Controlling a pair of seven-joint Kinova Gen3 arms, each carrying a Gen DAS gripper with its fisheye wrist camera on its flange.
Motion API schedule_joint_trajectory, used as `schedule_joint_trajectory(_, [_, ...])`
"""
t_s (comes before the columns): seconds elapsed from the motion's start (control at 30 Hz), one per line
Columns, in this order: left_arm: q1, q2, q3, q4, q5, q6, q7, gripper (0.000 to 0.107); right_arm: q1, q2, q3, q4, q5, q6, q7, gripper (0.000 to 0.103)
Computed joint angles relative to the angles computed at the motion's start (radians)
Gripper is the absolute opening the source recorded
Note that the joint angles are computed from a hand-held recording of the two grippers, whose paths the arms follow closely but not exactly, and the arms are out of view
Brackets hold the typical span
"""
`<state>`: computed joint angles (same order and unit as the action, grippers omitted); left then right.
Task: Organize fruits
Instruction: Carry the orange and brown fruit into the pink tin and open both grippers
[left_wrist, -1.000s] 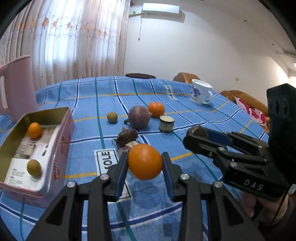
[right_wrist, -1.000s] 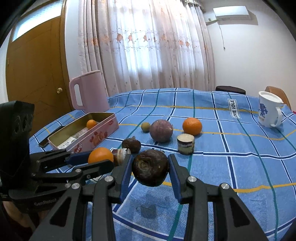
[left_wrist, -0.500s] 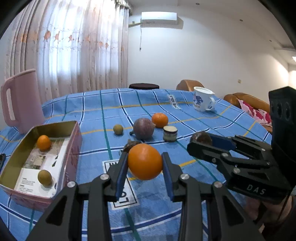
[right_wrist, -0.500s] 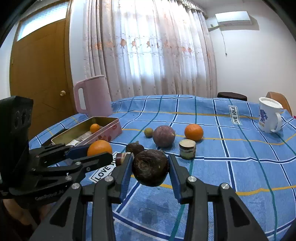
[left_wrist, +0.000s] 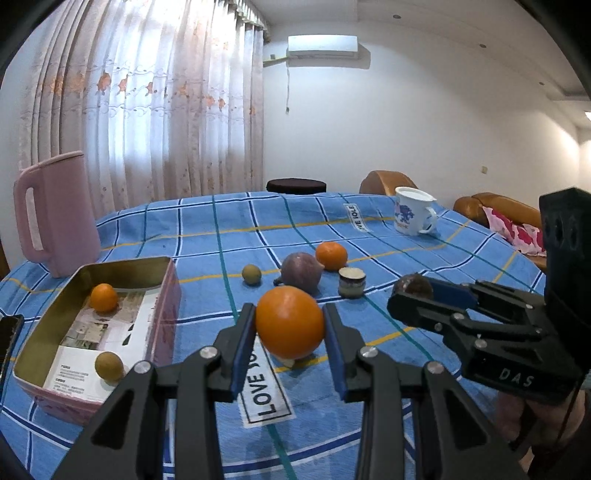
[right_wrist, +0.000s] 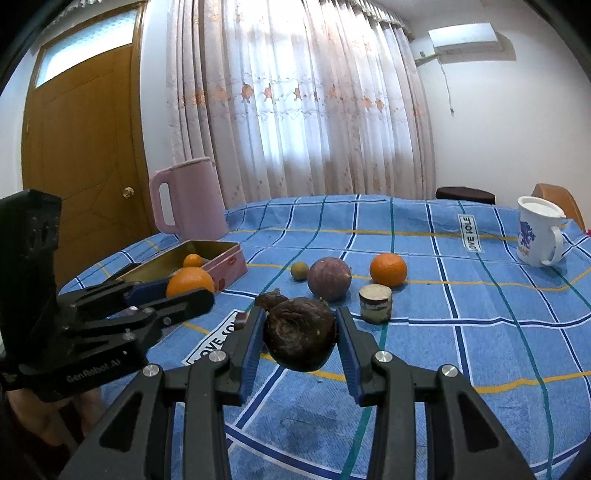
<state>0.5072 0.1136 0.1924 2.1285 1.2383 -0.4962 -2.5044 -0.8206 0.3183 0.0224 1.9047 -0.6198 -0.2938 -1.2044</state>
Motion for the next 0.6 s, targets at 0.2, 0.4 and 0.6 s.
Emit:
schedule_joint_trajectory(0.2, [-0.027,-0.030,-0.011,0.001,0.054,0.015,-0.038,0.037,-0.009,0.007,0.020,-0.054,0.026,0.063,-0.004,0.041])
schedule_joint_trajectory(0.4, [-0.078,-0.075,-0.014,0.019,0.073,0.021,-0.048,0.037,-0.010,0.034,0.026,-0.163,0.109,0.163,-0.034,0.041])
schedule_joint_trajectory(0.6, [-0.154,-0.103,-0.033,0.018,0.125,0.072,-0.111,0.037,-0.023,0.081,0.042,-0.309,0.198,0.289,-0.086,0.041])
